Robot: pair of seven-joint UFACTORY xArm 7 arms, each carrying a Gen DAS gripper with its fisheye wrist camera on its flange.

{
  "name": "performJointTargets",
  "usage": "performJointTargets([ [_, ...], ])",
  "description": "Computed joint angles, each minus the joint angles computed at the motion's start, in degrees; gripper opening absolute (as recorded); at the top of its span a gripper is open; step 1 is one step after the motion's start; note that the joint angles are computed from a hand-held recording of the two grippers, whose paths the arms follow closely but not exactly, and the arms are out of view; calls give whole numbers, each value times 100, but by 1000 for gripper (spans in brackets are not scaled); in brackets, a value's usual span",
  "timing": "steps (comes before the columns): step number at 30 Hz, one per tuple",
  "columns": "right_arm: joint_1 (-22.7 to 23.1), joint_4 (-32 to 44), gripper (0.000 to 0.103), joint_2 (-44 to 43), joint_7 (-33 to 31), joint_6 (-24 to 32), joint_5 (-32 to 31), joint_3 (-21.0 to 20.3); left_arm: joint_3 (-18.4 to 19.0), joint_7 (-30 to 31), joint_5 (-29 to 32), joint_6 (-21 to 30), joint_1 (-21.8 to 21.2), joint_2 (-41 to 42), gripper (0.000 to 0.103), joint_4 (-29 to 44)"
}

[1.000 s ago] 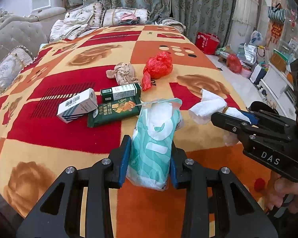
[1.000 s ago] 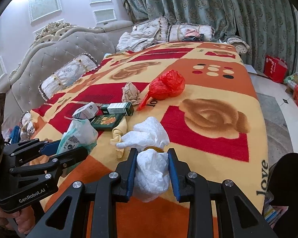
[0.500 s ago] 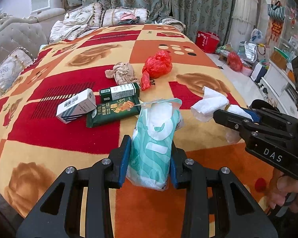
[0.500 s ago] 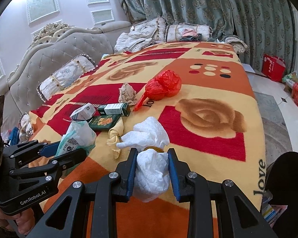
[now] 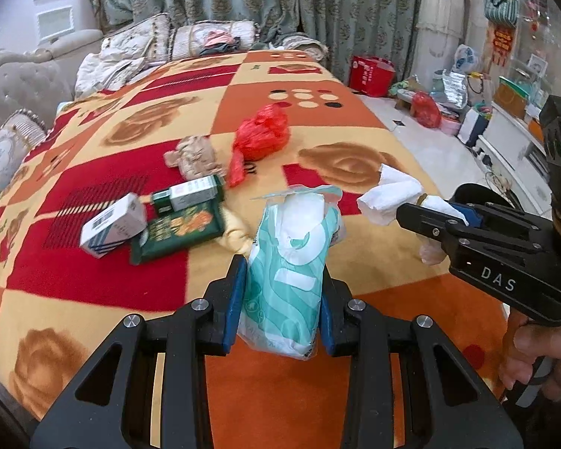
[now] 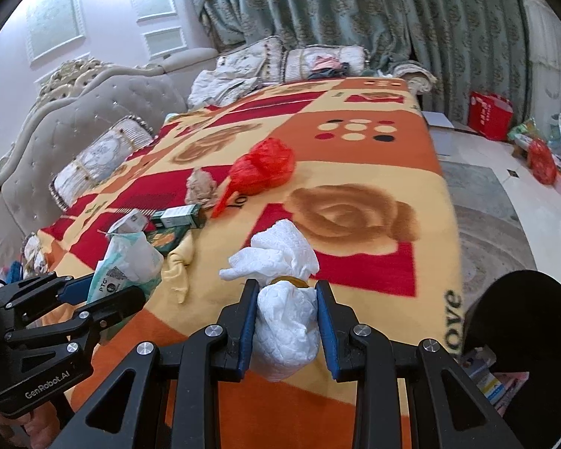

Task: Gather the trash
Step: 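Lift the tissue pack and crumpled tissue and carry them toward the bin, then open both tools over the black bin to drop the tissues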

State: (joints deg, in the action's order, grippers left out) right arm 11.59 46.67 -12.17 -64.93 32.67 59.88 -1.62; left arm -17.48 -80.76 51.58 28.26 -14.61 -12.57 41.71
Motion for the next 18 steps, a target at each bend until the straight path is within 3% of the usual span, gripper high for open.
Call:
performJointTargets([
  [11,-319,68,29,87,-7,0,2,-192,137,118,299,-194,-343,814,32,763],
  [18,-748,231,29,387,607,-351,-232,-293,433,729,218,-553,-844,1676,32,1646],
])
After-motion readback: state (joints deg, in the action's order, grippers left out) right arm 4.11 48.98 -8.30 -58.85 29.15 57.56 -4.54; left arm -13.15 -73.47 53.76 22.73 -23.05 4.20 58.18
